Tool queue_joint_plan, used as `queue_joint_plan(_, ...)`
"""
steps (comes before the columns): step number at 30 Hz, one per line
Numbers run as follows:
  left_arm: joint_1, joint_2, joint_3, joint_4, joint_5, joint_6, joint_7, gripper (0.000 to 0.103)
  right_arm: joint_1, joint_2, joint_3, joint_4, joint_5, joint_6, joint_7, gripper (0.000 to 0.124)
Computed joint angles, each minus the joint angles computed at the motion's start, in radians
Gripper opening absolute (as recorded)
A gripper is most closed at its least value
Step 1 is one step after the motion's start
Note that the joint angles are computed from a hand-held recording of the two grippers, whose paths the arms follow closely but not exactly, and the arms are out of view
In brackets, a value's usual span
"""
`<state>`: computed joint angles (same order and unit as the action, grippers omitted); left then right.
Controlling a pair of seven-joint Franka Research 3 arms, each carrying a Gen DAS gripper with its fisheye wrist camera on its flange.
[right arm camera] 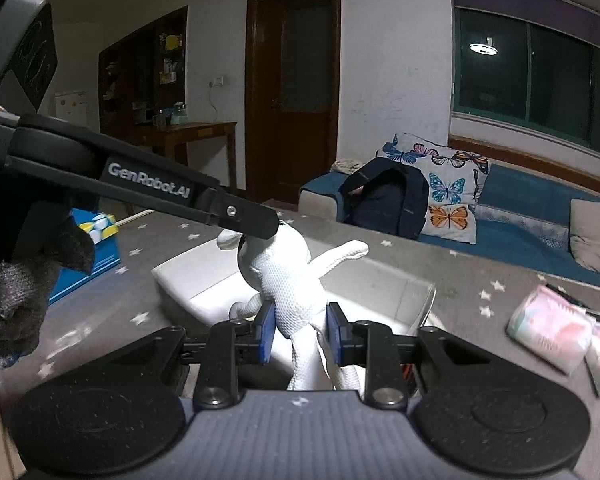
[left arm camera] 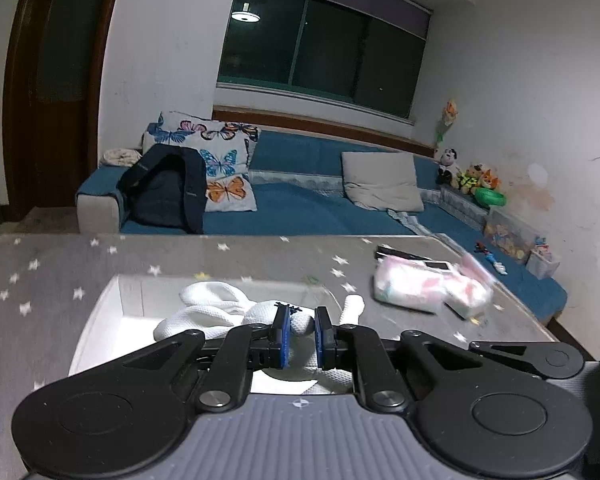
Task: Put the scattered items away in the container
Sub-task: 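Grasp the white plush bunny with both grippers and lift it, then lower the bunny into the white box and open both grippers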
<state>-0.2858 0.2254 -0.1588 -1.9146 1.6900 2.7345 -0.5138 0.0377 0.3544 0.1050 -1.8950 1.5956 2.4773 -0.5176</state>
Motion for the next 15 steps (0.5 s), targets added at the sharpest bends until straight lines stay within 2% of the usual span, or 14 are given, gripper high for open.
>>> queue_joint_plan(4, 0.020, 0.109, 0.028, 0.115, -0.074, 0.032, 0.106, 0.014, 0.030, 0.113, 0.012, 0.143, -0.078, 0.065, 0.096, 0.026)
queue_joint_plan(9, 0.033, 0.247, 0.077, 0.241, -0.227, 0.104, 0.268, 0.013, 0.063, 0.273, 0.021, 0.332, -0.291, 0.116, 0.350, 0.026)
queue_joint_plan(15, 0.039, 0.351, 0.115, 0.311, -0.387, 0.172, 0.401, 0.014, 0.104, 0.417, -0.002, 0.502, -0.531, 0.117, 0.614, 0.026)
